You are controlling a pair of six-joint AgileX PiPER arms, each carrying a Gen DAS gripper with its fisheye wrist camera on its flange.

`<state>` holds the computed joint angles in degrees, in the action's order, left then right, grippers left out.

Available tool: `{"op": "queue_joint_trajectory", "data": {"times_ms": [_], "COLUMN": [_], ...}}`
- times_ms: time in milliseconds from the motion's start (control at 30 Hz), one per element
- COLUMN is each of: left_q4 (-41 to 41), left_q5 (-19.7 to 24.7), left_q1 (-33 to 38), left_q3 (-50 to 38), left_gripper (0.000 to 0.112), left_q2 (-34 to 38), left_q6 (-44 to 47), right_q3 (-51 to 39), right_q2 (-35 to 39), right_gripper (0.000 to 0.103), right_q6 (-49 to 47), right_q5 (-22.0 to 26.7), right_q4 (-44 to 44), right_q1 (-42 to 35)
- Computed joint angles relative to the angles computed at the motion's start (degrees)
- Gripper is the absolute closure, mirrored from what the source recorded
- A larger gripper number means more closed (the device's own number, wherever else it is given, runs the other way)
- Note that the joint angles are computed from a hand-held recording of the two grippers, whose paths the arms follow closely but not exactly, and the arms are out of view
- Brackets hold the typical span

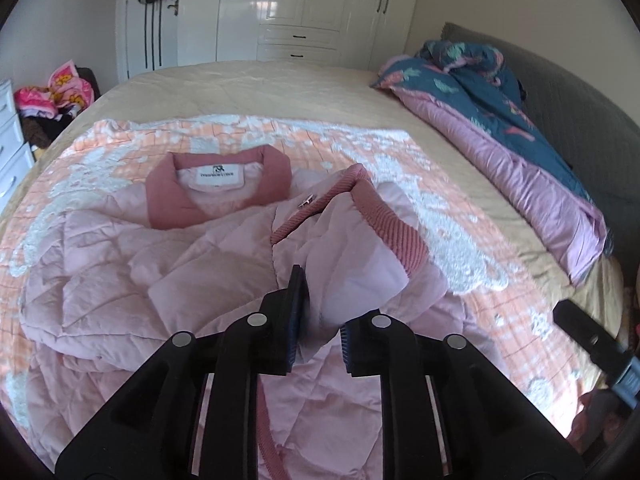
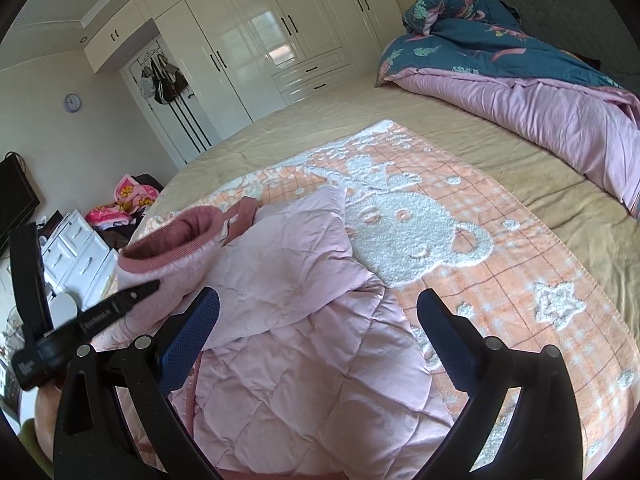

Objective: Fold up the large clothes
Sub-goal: 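Release the sleeve onto the jacket with the left tool, then grasp the dark-pink cuff of the folded sleeve with the right tool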

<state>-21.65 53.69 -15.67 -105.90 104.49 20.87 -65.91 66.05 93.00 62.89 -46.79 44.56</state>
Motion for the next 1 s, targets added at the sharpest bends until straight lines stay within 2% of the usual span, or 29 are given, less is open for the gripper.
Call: {"op": "queue_joint_trajectory", "data": {"times_ms": [200,367,400,433,467,533,600,700,767,833,1000], "left_q4": [2.1,4.1,3.6,2.0,1.3,2.5,0.7,-0.2,-0.6,0.4,0.2], "left_q5": [-1.9,-0.7,-0.2,0.4,0.5,-1.3,0.3,2.0,2.6,4.0,8.9], "left_q1": [-2.1,-3.4,-3.3,-3.2,-3.2,-4.1,-3.3,-1.8,0.3,2.7,10.3], "left_q3": [3.9,4.7,4.9,5.4,6.1,8.9,9.6,9.7,9.2,6.8,-3.3], "left_gripper": [0.095,0.078,0.063,0.041,0.032,0.031,0.03,0.021,0.019,0.019,0.019], "left_q2": [-0.5,0.5,0.6,0.5,0.2,-1.6,-2.4,-3.3,-3.9,-3.2,1.4], "left_q6": [-0.3,0.9,1.6,3.2,4.2,6.0,8.7,10.6,12.6,12.0,10.4], "right_q3": [2.0,2.8,2.7,2.6,2.8,2.6,2.3,1.0,-0.5,-2.3,-5.3], "right_q2": [-1.1,-1.4,-1.3,-1.2,-1.3,-1.1,-1.0,0.4,2.0,4.1,9.8], "right_gripper": [0.004,0.004,0.004,0.004,0.004,0.004,0.004,0.004,0.004,0.004,0.004], "right_q6": [0.3,0.3,0.1,-0.2,-0.2,-0.7,-1.1,-2.6,-4.3,-6.2,-11.4], "right_q5": [-1.0,-1.9,-1.9,-2.1,-2.3,-2.6,-3.0,-3.5,-4.5,-5.7,-13.2], "right_q4": [1.0,1.9,2.1,2.3,2.3,2.8,3.3,4.6,5.8,7.5,15.5], "right_q1": [-1.1,-2.0,-2.1,-2.3,-2.4,-2.7,-2.9,-3.3,-3.5,-3.9,-7.0]}}
